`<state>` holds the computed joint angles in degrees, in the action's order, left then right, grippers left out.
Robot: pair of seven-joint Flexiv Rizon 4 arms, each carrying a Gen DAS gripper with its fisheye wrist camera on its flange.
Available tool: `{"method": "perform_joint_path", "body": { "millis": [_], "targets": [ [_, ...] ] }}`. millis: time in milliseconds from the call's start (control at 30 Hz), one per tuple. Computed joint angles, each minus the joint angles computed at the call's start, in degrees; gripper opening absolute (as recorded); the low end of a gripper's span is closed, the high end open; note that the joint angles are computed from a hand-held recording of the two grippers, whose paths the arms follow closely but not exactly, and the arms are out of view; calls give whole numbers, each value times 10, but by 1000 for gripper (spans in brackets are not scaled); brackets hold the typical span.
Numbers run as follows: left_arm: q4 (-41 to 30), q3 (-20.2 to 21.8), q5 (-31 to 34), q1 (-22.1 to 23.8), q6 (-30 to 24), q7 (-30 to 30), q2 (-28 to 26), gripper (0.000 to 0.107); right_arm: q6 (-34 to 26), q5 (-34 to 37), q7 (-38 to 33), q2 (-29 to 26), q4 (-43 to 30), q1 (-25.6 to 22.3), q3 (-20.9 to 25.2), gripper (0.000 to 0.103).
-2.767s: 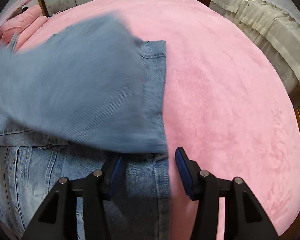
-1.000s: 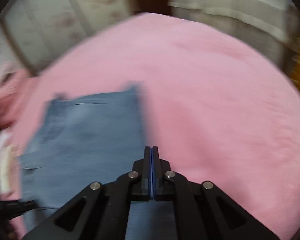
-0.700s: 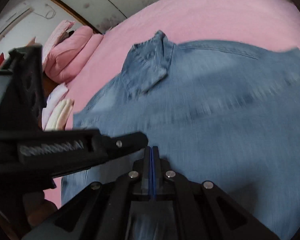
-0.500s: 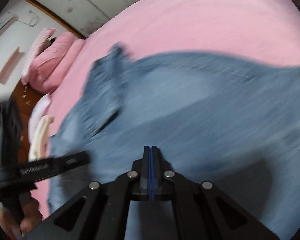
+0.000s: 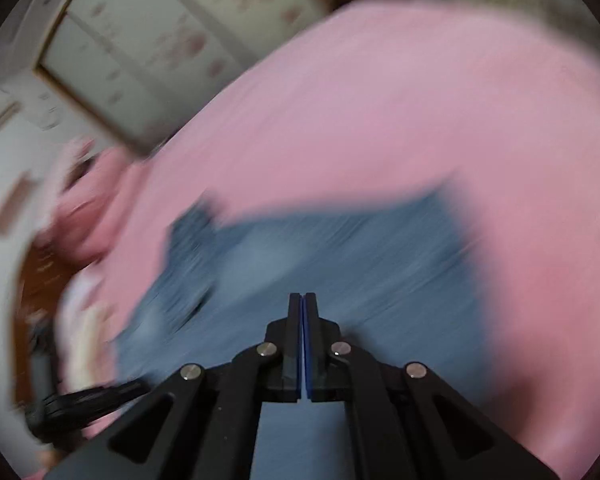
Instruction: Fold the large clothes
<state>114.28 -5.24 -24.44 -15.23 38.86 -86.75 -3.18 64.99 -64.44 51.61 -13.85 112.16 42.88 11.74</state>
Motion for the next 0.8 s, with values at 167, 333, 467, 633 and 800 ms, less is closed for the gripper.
{"method": "perform_joint_path", "body": {
  "millis": [167, 333, 467, 633, 800],
  "targets": [
    [27, -5, 29, -19, 27, -52, 11, 3, 25, -11, 66, -58, -32, 58, -23, 0],
    [40, 24, 178, 16, 18, -77, 49, 3, -146, 99, 102, 58, 63, 61, 41, 0],
    [93, 62, 112, 48, 6, -44, 94, 1, -303, 251, 151, 153, 117, 61, 123, 0],
    [95, 57, 107, 71, -42, -50, 126, 1, -351, 345, -37, 167, 72, 53, 151, 0],
    [12, 20, 221, 75, -210, -116, 129, 38, -365, 381, -39, 154, 23, 68, 165, 0]
  ]
}}
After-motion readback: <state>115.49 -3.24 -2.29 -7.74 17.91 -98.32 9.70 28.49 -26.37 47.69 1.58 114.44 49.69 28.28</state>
